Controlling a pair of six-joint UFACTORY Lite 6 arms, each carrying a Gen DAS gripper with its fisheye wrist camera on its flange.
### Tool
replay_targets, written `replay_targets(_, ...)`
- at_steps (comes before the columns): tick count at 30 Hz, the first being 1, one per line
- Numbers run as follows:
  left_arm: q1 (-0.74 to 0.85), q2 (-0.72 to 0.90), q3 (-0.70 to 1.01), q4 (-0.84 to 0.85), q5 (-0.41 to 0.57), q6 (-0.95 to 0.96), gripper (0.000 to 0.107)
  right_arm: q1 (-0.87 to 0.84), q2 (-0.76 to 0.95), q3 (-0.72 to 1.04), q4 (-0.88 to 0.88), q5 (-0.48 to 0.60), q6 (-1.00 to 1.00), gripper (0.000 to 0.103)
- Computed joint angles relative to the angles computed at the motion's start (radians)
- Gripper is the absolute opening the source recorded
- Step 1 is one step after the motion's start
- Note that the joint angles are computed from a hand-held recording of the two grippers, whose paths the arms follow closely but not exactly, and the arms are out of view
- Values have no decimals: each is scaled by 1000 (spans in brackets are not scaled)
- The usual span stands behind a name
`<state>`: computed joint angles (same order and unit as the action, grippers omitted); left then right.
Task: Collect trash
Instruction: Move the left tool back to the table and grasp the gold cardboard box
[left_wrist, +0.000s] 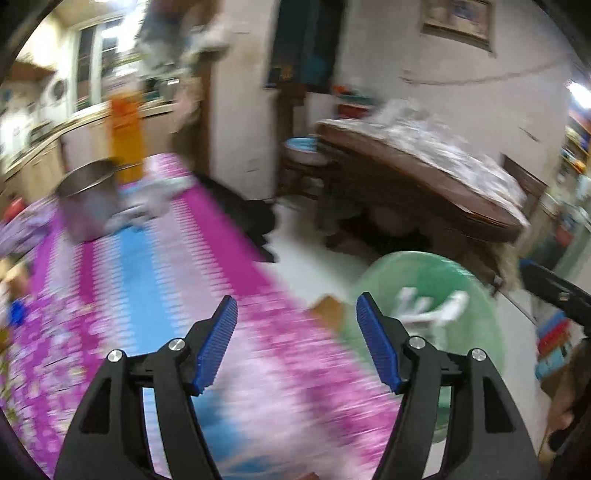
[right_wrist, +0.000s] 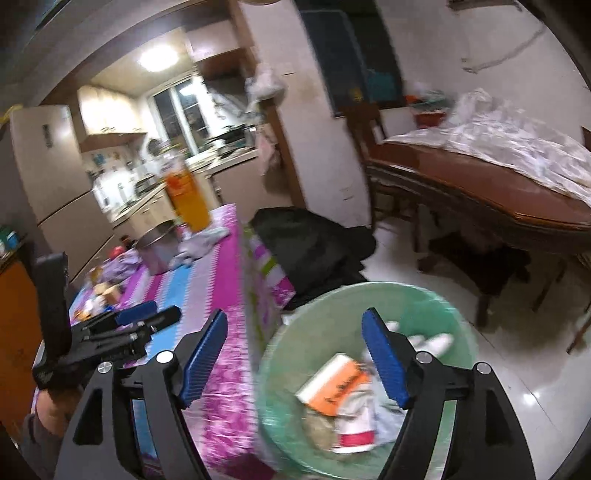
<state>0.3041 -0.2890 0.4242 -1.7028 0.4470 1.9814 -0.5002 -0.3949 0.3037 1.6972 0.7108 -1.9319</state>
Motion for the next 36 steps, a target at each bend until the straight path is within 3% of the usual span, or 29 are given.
replay_targets(4, 419, 194, 157, 137, 106, 43, 65, 324, 2, 3, 194, -136, -32, 79)
replay_targets(8, 774, 520, 501, 297, 208, -100, 65, 637, 93, 55, 514, -245, -209, 79)
replay_targets(15, 1010, 1049, 1204, 601, 332, -656, 65, 1019, 353, 246, 1020, -312, -542, 79)
replay_targets(20, 998, 1205, 1436, 694, 412, -827, 65, 1149, 482, 381, 1174, -349, -652, 79)
replay_targets(26, 951, 1352, 1632, 766, 409, -966, 63, 1261, 655, 587, 1217, -399, -698, 79)
replay_targets(29, 967, 1336, 1604, 750, 434, -928, 49, 1307, 764, 722, 1153, -438, -652, 79)
replay_targets(30, 969, 1338, 1606, 744, 439, -921, 40, 1315, 787, 752, 1129, -444, -632, 78)
replay_targets(33, 985, 1308, 1569, 713, 456, -862, 29, 1348, 913, 928, 888, -488, -415, 70)
replay_targets(36, 1007, 1287, 1549, 706, 490, -803, 25, 1387, 1070, 1153, 574, -544, -142, 60)
